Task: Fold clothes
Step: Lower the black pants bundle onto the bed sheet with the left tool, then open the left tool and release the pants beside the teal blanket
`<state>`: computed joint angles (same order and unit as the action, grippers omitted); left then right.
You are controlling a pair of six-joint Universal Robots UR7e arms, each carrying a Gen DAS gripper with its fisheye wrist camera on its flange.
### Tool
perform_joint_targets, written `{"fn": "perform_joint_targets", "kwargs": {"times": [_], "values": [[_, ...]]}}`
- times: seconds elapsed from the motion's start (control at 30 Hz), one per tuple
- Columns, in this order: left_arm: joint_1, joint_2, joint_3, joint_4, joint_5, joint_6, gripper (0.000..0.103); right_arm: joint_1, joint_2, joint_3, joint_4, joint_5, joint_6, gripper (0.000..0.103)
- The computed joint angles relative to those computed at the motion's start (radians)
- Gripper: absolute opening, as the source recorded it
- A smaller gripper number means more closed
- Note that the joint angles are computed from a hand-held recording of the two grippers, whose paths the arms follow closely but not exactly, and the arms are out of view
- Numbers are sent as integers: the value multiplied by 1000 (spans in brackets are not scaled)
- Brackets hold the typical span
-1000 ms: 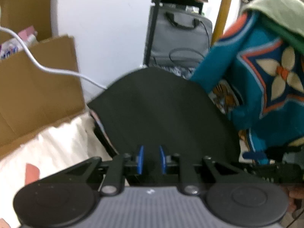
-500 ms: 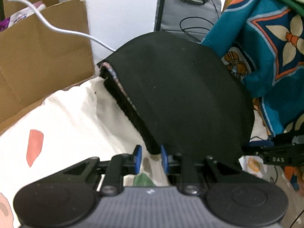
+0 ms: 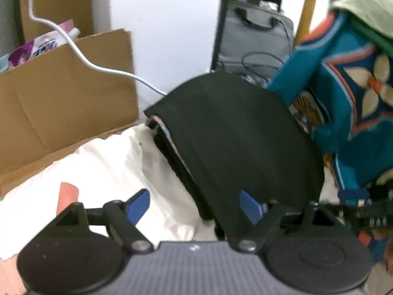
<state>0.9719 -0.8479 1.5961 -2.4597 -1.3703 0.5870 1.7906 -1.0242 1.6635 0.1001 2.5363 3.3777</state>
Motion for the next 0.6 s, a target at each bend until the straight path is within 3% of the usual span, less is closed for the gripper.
{"fn": "perform_joint_targets", "kwargs": {"times": [0.1,0.2,0.33,0.47,0.6], "values": [[3,8,-2,-5,-12,-18,102,-7,13,-25,61,-14,28,101],[0,17,-11,31,4,-43,102,-4,40,-60,136,2,70,103],[-13,9,-18,111,97,-106,103,14,68,-84,190,13,153,103],[-11,-19,-24,195,144,-174,103,36,104,-122,255,21,187,103],[-10,-39,-45,261,187,-230,103,57,139,-177,376,-18,260,103]]}}
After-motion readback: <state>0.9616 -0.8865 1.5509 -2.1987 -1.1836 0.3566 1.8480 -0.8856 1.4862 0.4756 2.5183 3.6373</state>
